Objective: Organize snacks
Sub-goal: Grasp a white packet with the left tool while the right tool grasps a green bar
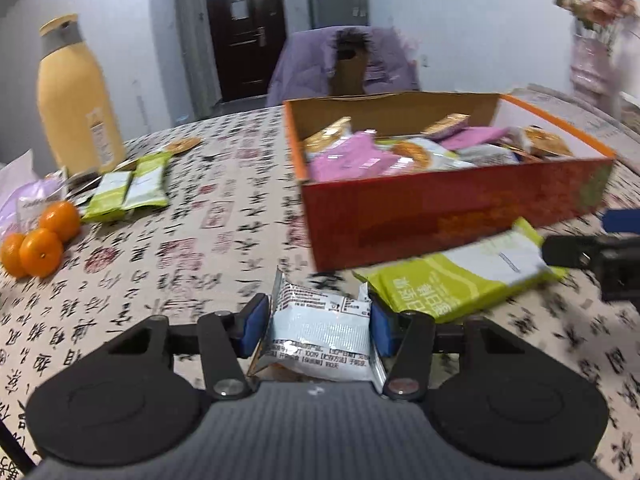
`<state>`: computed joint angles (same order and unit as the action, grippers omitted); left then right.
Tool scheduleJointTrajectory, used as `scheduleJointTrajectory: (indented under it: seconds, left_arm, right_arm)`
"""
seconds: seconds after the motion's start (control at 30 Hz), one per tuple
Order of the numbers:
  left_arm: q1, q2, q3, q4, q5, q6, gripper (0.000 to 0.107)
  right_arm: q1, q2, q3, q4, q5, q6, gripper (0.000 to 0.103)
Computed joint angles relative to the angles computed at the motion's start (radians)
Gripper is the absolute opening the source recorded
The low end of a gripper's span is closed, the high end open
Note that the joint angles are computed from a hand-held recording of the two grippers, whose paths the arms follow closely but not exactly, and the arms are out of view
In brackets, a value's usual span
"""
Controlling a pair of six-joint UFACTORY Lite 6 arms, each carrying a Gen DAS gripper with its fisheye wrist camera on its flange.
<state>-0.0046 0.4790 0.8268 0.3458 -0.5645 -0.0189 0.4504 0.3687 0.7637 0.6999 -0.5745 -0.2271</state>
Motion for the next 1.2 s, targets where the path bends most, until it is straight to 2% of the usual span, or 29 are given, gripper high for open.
scheduleJointTrajectory:
  seconds: [0.13,0.33,0.47,0.53,0.63,0.8,0.97,1.1,1.2]
  left_arm:
    - [-0.039,-0.046,-0.079,-0.004,-0.033,0.039,0.054]
    - [-0.106,-0.125,-0.18,0.022,-0.056,0.042,0.054]
    - [-0.147,-0.174,-0.231,0.054,-0.064,0.024,0.054]
    - [-0.162,-0.188,-0.248,0.012,-0.077,0.045,0.054]
    - [-0.138,-0.206,-0.248,0.018,-0.075,0.016,0.054]
    - [-0.071,-0.213,-0.225,0.002,-0.05,0.019,0.054]
    - [0.001,-0.211,-0.19,0.045,-0.032,-0.017,0.054]
    - [0.031,-0.204,-0.17,0.09,-0.028,-0.059,0.054]
    - [0.037,-0.193,-0.164,0.117,-0.033,-0.089,0.054]
  right_arm:
    - [-0.038,-0.023,-0.045,-0.061,-0.005,0.06,0.086]
    - [-0.085,-0.063,-0.107,-0.119,-0.011,0.126,0.086]
    - [-0.099,-0.094,-0.137,-0.112,0.0,0.12,0.086]
    - [-0.095,-0.105,-0.141,-0.085,0.008,0.096,0.086]
    - [-0.071,-0.118,-0.136,-0.03,0.014,0.049,0.087]
    - [-0.003,-0.062,-0.037,0.158,0.022,-0.089,0.088]
    - [0.056,0.06,0.134,0.427,0.025,-0.299,0.089]
    - [0.104,0.182,0.294,0.695,-0.019,-0.549,0.089]
    - [0.126,0.24,0.354,0.79,-0.045,-0.646,0.092]
